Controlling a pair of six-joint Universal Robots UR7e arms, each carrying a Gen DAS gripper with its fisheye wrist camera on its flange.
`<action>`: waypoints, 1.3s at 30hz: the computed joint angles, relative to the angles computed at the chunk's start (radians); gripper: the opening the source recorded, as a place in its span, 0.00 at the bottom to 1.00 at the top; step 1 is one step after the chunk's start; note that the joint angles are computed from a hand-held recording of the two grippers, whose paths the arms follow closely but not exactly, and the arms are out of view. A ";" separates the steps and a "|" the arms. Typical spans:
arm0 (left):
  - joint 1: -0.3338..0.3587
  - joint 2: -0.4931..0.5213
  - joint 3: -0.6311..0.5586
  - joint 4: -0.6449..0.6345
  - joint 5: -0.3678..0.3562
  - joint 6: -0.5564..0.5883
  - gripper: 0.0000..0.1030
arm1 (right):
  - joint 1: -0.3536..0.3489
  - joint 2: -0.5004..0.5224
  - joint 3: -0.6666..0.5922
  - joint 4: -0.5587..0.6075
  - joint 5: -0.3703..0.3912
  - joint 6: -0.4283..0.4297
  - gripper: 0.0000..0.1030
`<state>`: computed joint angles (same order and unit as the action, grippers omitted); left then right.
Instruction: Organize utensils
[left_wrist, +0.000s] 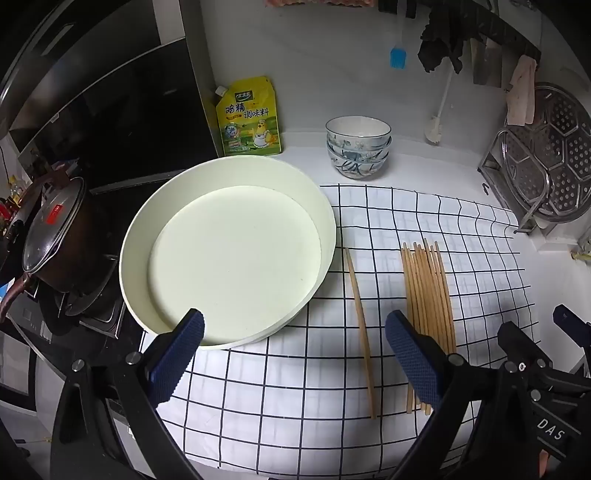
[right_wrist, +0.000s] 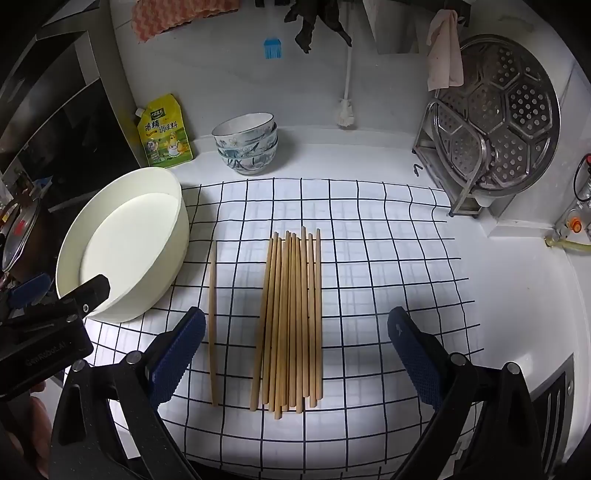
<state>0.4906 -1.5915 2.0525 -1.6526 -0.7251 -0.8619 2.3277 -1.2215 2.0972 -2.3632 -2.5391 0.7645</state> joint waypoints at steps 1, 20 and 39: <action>0.000 0.000 0.000 0.001 0.001 -0.001 0.94 | 0.000 0.000 0.000 0.002 0.001 0.002 0.92; 0.008 0.004 -0.007 -0.014 0.005 0.018 0.94 | -0.002 -0.001 -0.001 -0.004 -0.006 -0.009 0.92; 0.005 0.001 -0.011 -0.005 0.010 0.011 0.94 | 0.004 -0.006 -0.005 0.011 -0.010 -0.001 0.92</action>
